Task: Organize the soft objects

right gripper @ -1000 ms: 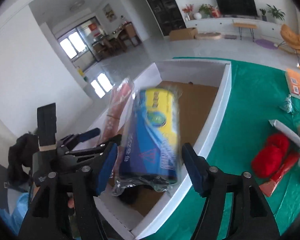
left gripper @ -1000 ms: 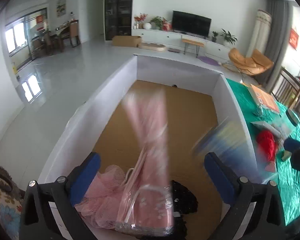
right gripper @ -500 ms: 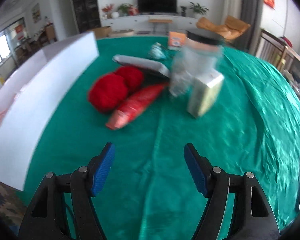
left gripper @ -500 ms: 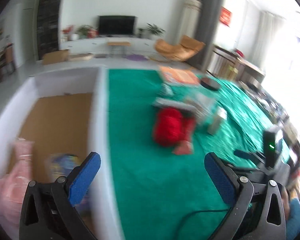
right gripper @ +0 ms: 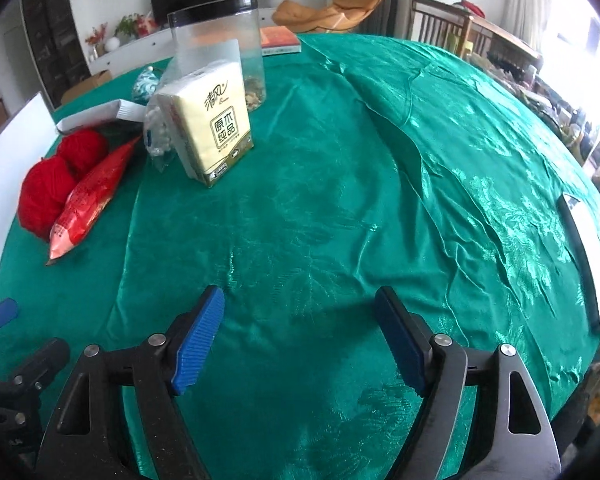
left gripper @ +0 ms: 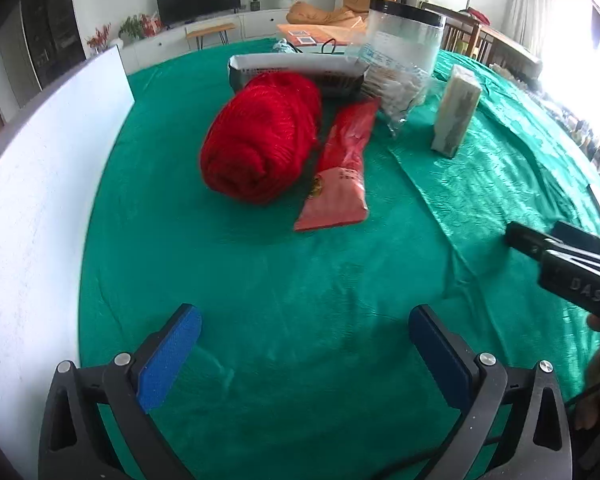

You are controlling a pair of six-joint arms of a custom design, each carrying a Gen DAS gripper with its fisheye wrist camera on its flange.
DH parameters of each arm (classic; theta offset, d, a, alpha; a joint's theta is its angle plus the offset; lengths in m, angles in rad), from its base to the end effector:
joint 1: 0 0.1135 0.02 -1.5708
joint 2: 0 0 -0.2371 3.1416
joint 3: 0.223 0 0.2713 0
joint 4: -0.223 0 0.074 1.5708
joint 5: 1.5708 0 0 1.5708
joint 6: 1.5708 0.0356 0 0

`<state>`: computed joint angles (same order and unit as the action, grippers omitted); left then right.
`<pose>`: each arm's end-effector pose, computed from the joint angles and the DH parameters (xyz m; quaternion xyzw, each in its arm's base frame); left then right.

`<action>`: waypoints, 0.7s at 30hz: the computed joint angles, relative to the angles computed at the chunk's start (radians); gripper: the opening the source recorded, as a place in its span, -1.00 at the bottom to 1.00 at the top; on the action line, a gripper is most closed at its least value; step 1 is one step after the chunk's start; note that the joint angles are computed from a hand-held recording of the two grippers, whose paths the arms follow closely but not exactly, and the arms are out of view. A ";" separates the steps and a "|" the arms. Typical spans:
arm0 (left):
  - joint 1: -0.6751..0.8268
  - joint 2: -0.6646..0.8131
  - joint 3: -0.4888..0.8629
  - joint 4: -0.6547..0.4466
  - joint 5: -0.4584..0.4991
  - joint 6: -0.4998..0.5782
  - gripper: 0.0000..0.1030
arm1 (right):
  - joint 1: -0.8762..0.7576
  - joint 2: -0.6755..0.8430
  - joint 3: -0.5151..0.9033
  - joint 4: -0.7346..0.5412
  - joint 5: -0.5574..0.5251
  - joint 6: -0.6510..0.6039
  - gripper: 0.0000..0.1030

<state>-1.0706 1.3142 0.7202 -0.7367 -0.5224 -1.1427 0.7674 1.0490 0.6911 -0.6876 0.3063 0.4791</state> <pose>0.1295 -0.2000 0.1426 -0.0655 0.9574 0.0113 0.2810 0.1692 0.1483 0.1892 -0.0979 0.9502 0.0301 0.2943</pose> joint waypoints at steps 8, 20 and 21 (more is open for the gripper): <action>0.020 -0.017 -0.027 0.042 -0.012 0.037 1.00 | -0.018 -0.067 -0.052 -0.004 -0.018 -0.020 0.73; 0.032 -0.015 -0.032 0.056 -0.009 0.053 1.00 | -0.018 -0.062 -0.051 -0.006 -0.022 -0.021 0.76; 0.032 -0.015 -0.032 0.056 -0.009 0.053 1.00 | -0.018 -0.062 -0.050 -0.007 -0.022 -0.021 0.76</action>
